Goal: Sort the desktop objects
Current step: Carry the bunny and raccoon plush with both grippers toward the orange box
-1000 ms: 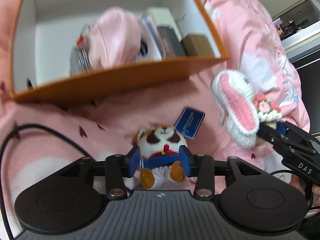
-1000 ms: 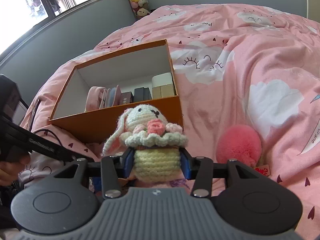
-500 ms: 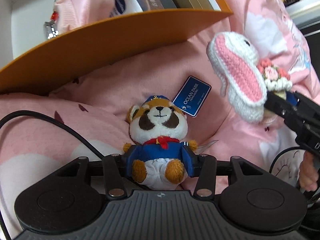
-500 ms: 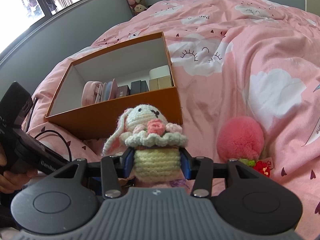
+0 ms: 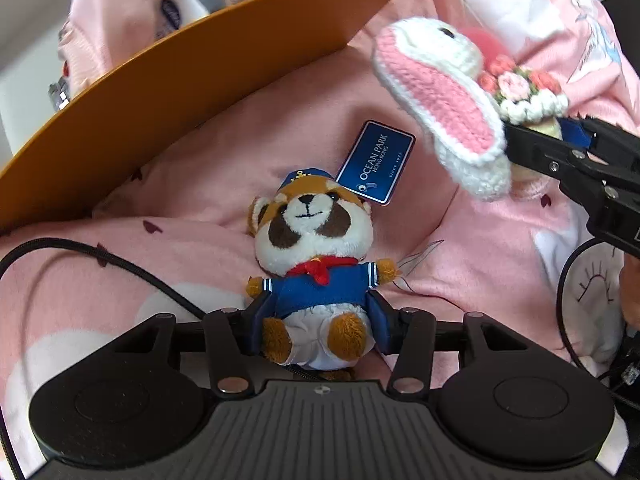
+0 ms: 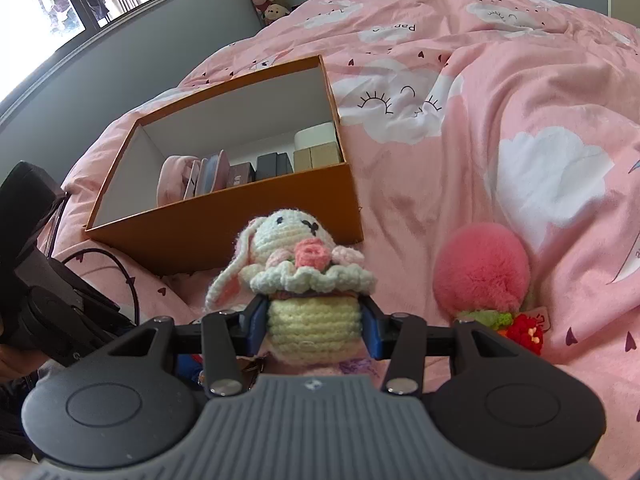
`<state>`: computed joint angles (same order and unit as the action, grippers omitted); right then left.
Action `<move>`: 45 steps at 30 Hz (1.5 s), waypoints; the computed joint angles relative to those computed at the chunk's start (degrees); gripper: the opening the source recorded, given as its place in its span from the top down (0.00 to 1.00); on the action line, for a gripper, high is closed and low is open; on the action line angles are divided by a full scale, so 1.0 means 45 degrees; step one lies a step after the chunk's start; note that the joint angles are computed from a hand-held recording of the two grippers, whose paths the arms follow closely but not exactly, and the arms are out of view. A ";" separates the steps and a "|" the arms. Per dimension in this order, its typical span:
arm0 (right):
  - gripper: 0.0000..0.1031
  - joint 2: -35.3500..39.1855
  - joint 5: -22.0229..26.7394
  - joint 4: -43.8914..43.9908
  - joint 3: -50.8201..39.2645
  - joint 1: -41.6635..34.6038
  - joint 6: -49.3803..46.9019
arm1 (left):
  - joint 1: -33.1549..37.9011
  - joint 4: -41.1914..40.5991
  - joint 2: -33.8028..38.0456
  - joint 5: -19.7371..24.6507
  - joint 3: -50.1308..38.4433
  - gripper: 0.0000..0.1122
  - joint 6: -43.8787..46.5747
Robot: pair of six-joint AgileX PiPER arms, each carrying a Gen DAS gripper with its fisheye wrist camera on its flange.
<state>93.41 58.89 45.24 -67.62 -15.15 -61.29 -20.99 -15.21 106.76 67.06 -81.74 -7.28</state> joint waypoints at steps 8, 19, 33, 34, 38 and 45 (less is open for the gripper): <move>0.52 -0.0034 -0.0033 0.0020 0.0029 -0.0020 -0.0063 | -0.0039 -0.0442 -0.0039 -0.0781 0.1017 0.54 0.0094; 0.52 -0.0233 0.0025 0.0236 -0.0266 -0.0144 -0.0165 | -0.0021 0.0197 -0.3707 -0.2464 0.2961 0.58 -0.0823; 0.52 -0.0262 0.0885 0.1943 -0.2414 -0.0037 -0.0290 | 0.0765 0.1060 -0.5674 -0.4996 0.2581 0.58 -0.2060; 0.52 -0.0197 0.0859 0.2025 -0.2625 0.0118 -0.0272 | 0.0886 0.1272 -0.5718 -0.4998 0.2446 0.58 -0.2241; 0.52 0.0228 0.0649 0.2325 -0.3571 0.0904 -0.0147 | 0.1734 0.1888 -0.5609 -0.5119 0.1975 0.58 -0.2595; 0.52 0.2167 0.0899 0.2271 -0.6340 0.2453 0.1545 | 0.3636 0.1367 -0.4308 -0.5090 0.0602 0.58 -0.2218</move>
